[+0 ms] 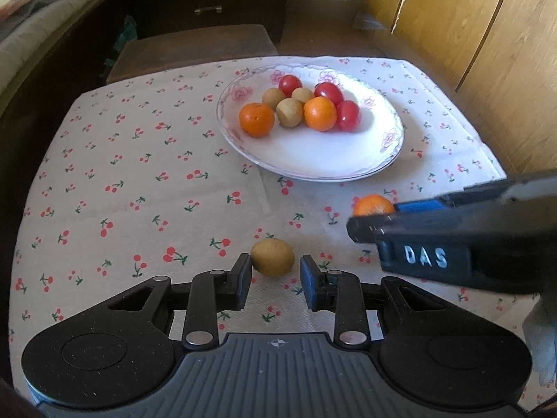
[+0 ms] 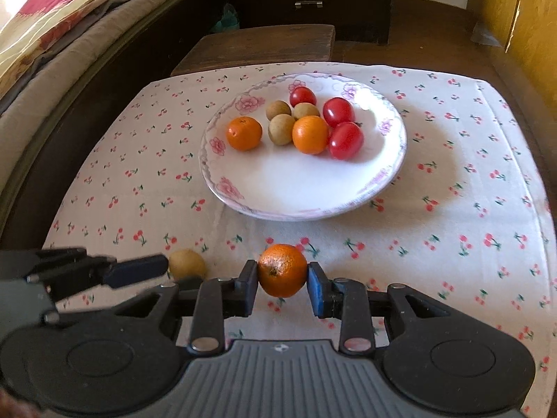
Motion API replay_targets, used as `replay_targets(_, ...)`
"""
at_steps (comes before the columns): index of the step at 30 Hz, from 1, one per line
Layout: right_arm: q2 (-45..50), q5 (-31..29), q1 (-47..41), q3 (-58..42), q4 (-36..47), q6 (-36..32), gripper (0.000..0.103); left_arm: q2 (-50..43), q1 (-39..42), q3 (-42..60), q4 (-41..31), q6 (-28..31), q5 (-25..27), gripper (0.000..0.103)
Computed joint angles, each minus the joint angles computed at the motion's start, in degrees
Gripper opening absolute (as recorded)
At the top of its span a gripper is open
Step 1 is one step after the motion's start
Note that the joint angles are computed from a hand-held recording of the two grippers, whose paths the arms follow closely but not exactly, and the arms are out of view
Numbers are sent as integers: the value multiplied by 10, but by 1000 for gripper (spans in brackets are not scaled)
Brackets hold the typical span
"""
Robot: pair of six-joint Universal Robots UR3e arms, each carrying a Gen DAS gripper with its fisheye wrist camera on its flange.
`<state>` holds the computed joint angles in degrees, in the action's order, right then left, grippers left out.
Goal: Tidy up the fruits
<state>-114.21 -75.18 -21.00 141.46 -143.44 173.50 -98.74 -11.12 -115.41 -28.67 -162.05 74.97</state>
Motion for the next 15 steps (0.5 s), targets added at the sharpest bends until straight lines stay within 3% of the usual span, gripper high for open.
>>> replay_targets(5, -85, 21, -45, 16, 69, -28, 32, 6, -3, 2, -7, -3, -7, 38)
replay_targets(15, -169, 57, -105, 23, 153, -66, 32, 16, 20, 5, -25, -31, -44, 37)
